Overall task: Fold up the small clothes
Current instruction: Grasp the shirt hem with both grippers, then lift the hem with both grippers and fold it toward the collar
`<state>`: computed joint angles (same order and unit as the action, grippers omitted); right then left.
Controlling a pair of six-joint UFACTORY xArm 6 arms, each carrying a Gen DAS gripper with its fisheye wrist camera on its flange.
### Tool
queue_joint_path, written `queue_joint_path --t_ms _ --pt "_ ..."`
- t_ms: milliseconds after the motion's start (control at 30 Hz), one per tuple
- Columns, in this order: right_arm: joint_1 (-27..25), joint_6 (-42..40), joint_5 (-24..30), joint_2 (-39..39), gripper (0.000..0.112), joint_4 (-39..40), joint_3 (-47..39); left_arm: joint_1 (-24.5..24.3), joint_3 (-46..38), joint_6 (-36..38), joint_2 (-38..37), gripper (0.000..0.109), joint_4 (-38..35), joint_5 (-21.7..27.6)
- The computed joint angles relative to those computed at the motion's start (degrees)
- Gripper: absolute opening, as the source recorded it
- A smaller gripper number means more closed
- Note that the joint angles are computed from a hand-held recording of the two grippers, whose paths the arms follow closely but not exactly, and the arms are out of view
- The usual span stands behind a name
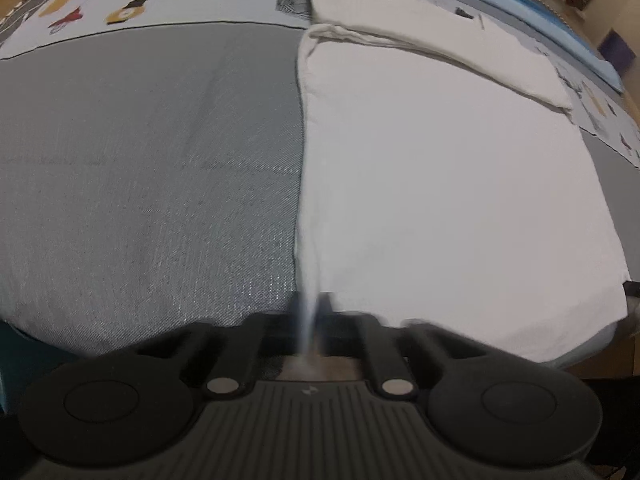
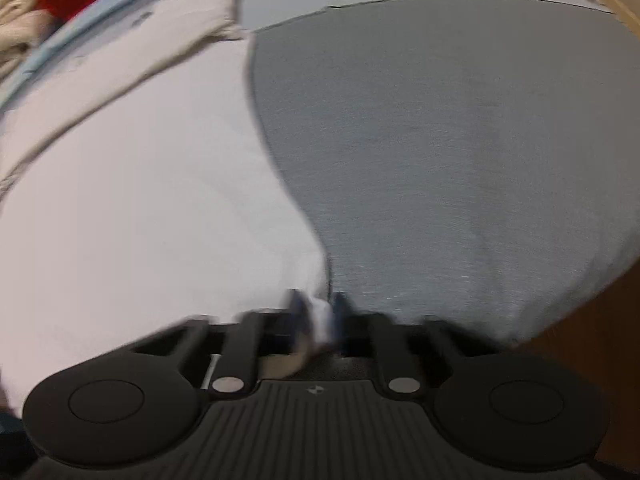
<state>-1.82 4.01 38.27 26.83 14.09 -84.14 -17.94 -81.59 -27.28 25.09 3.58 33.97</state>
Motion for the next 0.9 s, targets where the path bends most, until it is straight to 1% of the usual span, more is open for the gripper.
queue_joint_path --t_ms 100,167,200,267,333,367,433,467,533,633,667,700,733,767,833,900 --pt "-0.3 -4.9 -2.1 -2.0 0.006 6.7 2.0 0.1 1.6 -4.6 -1.9 0.004 6.1 -2.9" --pt "-0.6 -6.2 -3.0 -3.3 0.006 9.2 3.1 0.7 3.6 -5.2 -3.7 0.004 5.6 -4.9" --pt "-0.7 -6.0 -2.7 -3.5 0.006 9.1 3.3 0.8 4.2 -4.8 -4.1 0.004 4.7 -4.9" --pt "-0.7 -4.7 -0.5 -2.8 0.007 6.9 2.4 1.0 3.8 -2.4 -3.5 0.005 1.6 -3.6" --pt "-0.6 -3.4 2.1 -1.5 0.012 4.3 0.8 1.0 2.2 0.2 -2.1 0.005 -1.6 -1.0" --pt "-0.7 -3.1 2.7 -1.0 0.012 3.5 0.1 1.0 1.6 1.1 -1.5 0.011 -2.5 0.2" --pt "-0.4 -2.6 2.7 -1.0 0.014 2.5 0.1 0.9 0.4 1.9 -0.4 0.02 -3.1 1.6" --pt "-0.3 -2.4 2.8 -0.9 0.015 2.1 0.0 0.9 0.3 1.9 -0.3 0.022 -2.9 1.6" --pt "0.0 -1.9 3.2 -0.4 0.018 1.1 -0.5 0.9 0.0 1.5 -0.1 0.023 -2.6 1.5" --pt "0.5 -2.2 3.0 -0.1 0.018 -0.2 -1.0 0.7 -1.2 1.0 0.9 0.023 -1.9 1.6" --pt "0.6 -2.5 2.9 -0.2 0.018 -0.5 -0.9 0.6 -1.1 0.9 1.0 0.023 -1.4 1.3" --pt "0.7 -3.1 2.8 -0.3 0.016 -0.4 -0.9 0.5 -1.1 1.0 1.1 0.023 -1.1 1.0" --pt "0.6 -4.1 2.3 -0.4 0.005 0.2 -0.5 0.2 -0.8 0.7 1.0 0.011 -0.2 0.5" --pt "0.8 -5.5 1.2 -1.4 0.005 1.8 0.7 0.1 -0.4 0.3 0.6 0.004 0.8 -0.2" --pt "1.0 -8.3 -2.3 -2.3 0.005 5.2 2.2 0.1 1.1 -2.8 -0.5 0.004 4.9 -2.7" --pt "0.8 -9.0 -3.9 -3.2 0.005 7.8 3.0 0.4 2.3 -3.7 -1.4 0.004 4.9 -5.1"
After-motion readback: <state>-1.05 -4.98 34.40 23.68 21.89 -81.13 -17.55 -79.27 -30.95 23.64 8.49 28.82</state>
